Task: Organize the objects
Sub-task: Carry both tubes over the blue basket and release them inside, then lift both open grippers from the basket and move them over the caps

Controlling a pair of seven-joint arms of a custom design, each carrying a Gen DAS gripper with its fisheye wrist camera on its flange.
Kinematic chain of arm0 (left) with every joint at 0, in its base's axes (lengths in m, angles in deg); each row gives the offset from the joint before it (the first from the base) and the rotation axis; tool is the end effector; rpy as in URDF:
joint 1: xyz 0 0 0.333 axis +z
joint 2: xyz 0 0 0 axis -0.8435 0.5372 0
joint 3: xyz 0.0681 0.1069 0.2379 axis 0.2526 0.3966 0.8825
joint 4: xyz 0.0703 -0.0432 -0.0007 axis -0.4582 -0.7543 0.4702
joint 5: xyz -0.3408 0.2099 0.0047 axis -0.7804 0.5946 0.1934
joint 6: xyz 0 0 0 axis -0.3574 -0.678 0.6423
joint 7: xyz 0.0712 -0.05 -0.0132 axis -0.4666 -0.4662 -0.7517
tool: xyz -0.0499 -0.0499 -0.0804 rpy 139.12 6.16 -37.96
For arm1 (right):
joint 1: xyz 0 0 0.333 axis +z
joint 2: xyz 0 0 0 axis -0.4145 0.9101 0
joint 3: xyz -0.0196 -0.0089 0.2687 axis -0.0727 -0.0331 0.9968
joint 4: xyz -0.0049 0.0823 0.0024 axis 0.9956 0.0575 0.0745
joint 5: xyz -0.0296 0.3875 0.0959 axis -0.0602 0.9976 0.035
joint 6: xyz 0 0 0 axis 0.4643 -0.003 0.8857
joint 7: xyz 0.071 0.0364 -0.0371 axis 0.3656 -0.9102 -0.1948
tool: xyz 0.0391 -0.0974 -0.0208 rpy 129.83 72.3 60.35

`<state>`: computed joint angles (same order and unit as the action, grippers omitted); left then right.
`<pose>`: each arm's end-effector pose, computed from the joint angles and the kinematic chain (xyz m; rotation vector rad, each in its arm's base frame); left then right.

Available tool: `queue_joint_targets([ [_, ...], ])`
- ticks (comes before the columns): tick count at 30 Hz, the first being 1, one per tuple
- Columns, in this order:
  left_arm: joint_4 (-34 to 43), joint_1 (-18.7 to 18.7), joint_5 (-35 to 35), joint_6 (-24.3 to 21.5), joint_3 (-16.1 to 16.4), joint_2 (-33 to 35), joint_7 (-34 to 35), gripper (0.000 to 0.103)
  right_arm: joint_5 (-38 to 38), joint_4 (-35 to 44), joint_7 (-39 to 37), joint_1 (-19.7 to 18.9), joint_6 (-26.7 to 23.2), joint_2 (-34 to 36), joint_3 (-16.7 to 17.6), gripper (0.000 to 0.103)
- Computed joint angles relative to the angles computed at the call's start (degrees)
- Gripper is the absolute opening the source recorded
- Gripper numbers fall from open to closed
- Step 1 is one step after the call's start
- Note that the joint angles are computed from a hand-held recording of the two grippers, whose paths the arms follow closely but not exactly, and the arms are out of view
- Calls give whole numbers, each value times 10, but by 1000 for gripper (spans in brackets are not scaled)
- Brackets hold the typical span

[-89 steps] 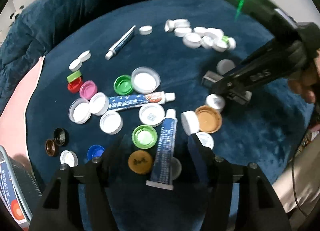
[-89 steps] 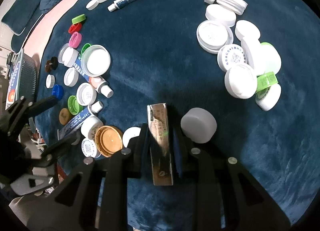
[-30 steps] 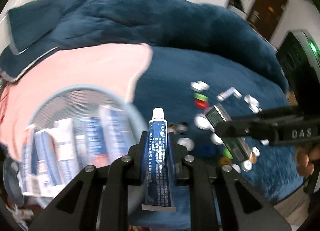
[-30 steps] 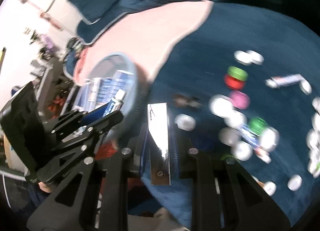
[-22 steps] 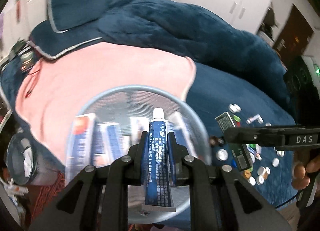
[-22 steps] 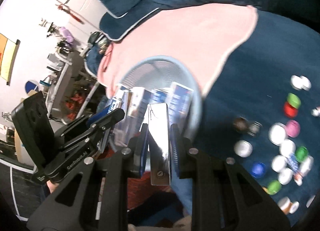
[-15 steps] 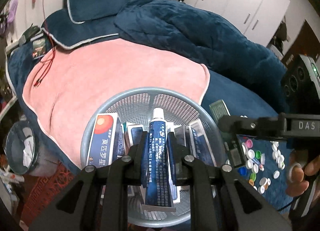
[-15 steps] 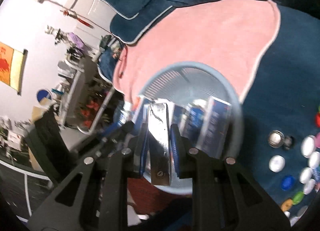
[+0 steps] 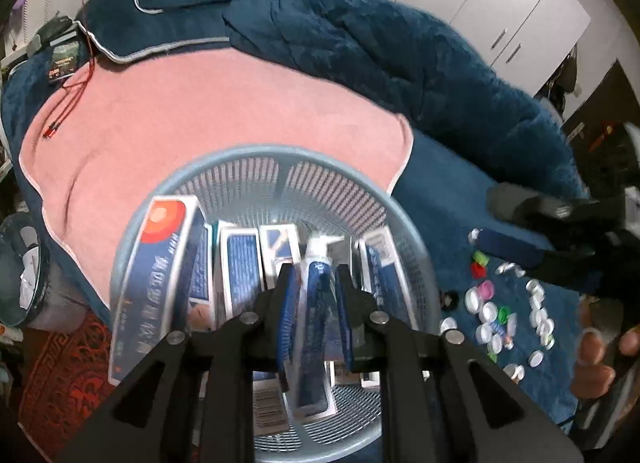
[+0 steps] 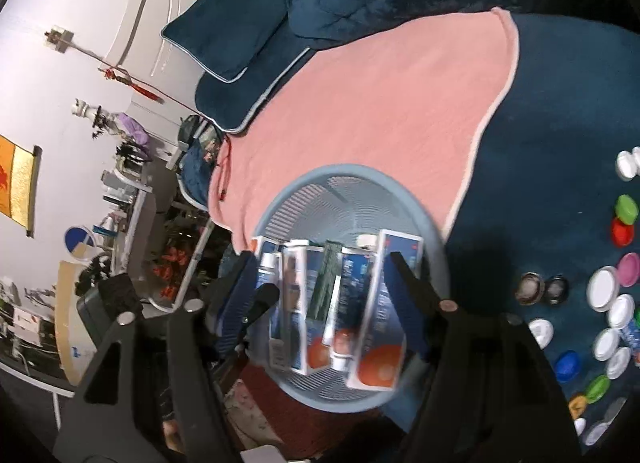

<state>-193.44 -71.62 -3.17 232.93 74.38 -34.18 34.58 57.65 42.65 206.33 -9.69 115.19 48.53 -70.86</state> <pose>0.5105 -0.2865 0.5226 -2.2430 1.6696 -0.9025 0.7551 0.1844 0.5320 -0.7811 2.2311 -0.1318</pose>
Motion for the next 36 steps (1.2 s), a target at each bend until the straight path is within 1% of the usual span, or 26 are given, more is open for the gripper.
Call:
queue_joint_targets([
  [1, 7, 0, 9, -15, -3, 6, -6, 20, 0, -14, 0, 1, 2, -9, 0, 74],
  [3, 14, 0, 31, -44, -6, 9, -31, 20, 3, -49, -4, 0, 12, -30, 4, 75],
  [4, 9, 0, 36, -40, -6, 5, -42, 22, 2, -58, -6, 1, 10, -37, 3, 75],
  [6, -3, -1, 35, -27, -5, -5, -51, 40, -5, -62, -6, 5, -2, -44, -1, 75],
  [7, -3, -2, 41, -28, -7, -8, -54, 57, -11, -71, -6, 7, -4, -51, -3, 75],
  [8, -4, -1, 44, -26, -7, -9, -54, 70, -16, -84, -6, 9, -3, -61, -5, 75],
  [9, -3, -2, 48, -25, -8, -11, -56, 77, -21, -99, -5, 11, -4, -73, -7, 75],
  [10, 2, -1, 61, -34, -11, -11, -66, 88, -25, -109, -4, 13, -5, -80, -7, 75],
  [11, 12, 0, 79, -49, -16, -8, -76, 94, -28, -122, -4, 13, -5, -89, -7, 77],
  [12, 25, -1, 98, -68, -19, -3, -84, 97, -30, -129, -6, 13, -9, -96, -6, 78],
  [13, 43, -2, 115, -88, -23, 7, -89, 102, -30, -135, -9, 13, -16, -101, -4, 82],
  [14, 57, -5, 130, -106, -24, 14, -92, 102, -31, -136, -10, 13, -22, -102, -3, 91],
  [15, 71, -9, 147, -125, -26, 21, -95, 102, -33, -141, -11, 13, -30, -107, -2, 95],
  [16, 78, -14, 162, -141, -27, 22, -97, 102, -35, -147, -11, 14, -37, -112, -2, 102],
  [17, 89, -18, 174, -157, -28, 28, -97, 102, -40, -155, -10, 16, -44, -119, -3, 103],
  [18, 99, -23, 183, -170, -28, 34, -95, 102, -49, -160, -7, 20, -58, -125, -6, 103],
  [20, 115, -31, 191, -182, -26, 44, -90, 102, -63, -171, -6, 25, -77, -135, -8, 103],
  [23, 138, -41, 195, -187, -22, 61, -80, 102, -74, -213, -4, 26, -84, -166, -6, 103],
  [27, 172, -57, 198, -195, -19, 90, -66, 102, -81, -289, 8, 24, -75, -216, 0, 103],
  [32, 232, -82, 201, -202, -13, 142, -45, 102, -90, -391, 37, 18, -58, -286, 6, 103],
  [34, 268, -95, 202, -207, -10, 171, -34, 102, -97, -452, 59, 12, -44, -328, 7, 103],
  [36, 320, -111, 199, -217, -7, 212, -13, 102, -100, -503, 86, 5, -38, -364, 10, 103],
])
